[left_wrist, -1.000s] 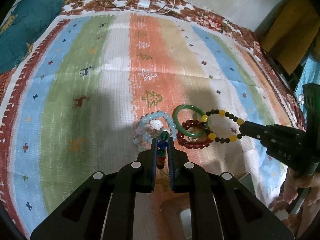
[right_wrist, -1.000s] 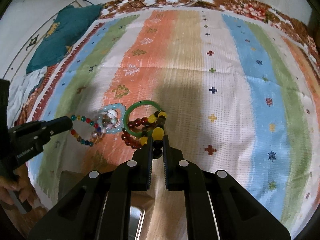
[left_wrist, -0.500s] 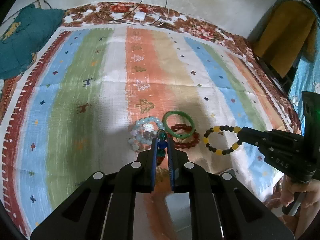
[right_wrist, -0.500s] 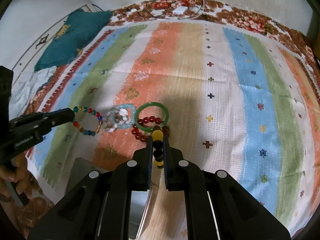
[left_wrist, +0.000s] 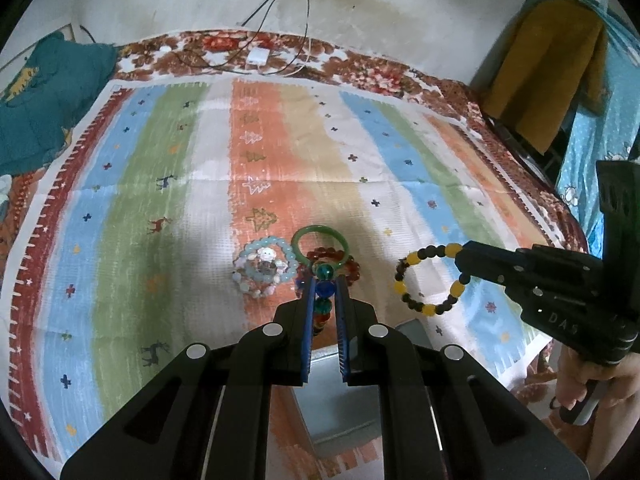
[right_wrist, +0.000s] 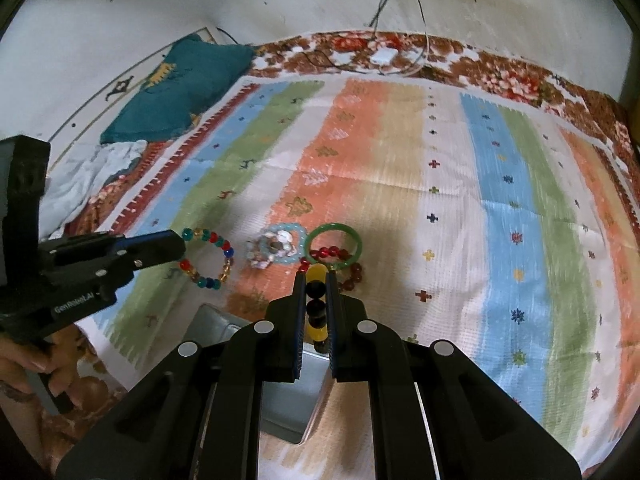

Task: Organize jewelry
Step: 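Carry both bracelets over the silver tin and open both tools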

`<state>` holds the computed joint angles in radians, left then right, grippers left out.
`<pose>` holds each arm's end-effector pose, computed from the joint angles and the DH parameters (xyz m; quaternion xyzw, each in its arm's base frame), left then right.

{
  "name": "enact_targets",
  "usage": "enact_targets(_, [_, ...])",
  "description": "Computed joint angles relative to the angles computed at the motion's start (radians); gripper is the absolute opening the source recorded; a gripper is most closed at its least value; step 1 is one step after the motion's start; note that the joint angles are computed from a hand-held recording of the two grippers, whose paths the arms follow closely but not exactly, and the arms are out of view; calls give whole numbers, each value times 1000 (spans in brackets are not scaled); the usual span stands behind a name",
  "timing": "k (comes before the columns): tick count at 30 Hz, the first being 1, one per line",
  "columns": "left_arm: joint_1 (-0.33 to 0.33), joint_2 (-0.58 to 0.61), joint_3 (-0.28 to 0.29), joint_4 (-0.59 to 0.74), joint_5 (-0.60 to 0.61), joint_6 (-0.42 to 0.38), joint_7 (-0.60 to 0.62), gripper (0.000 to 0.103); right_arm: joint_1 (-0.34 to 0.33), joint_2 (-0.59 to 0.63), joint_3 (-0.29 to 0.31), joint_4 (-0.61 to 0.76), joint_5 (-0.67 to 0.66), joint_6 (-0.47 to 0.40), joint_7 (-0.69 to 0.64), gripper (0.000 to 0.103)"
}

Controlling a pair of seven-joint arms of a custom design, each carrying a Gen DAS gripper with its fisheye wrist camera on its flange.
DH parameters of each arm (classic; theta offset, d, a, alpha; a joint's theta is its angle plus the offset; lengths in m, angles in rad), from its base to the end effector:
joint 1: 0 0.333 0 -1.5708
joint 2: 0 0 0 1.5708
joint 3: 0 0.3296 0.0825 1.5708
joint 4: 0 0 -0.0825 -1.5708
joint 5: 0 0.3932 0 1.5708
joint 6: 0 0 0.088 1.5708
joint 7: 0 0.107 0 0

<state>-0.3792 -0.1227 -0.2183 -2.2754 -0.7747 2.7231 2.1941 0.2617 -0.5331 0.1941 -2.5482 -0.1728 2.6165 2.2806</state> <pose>0.4609 -0.2857 0.4708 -0.4365 0.8285 -0.3498 0.0266 0.3803 0.1988 0.5207 -0.6287 0.7140 -0.1690 0.2577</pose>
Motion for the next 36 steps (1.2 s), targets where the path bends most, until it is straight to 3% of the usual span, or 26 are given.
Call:
enact_targets(12, [-41,-82,11,-85,-5,52,26,9,43,-31,12,-18,20,-1,-25,10])
enact_targets(27, [-83,-130,47,-141,-40,10,36,9,105,-45,17,-48,64,-2,-36,10])
enact_targets(29, [-77,-125,50,-135,-41,-13,18,10,103,-46,15,-55,73,-3,-29,17])
enact_targets(31, [-69,-122,49,-132,-46,-6,3,13,76,-56,28,-62,61,-1,5,50])
enact_targets(32, [-64,-121,45,-132,-40,0,-9,20,67,-61,32,-65,55,3,17,51])
enact_targets(36, [-39,-90,44,-114,-18,2,-67,33,41,-60,21,-74,50,4,53,56])
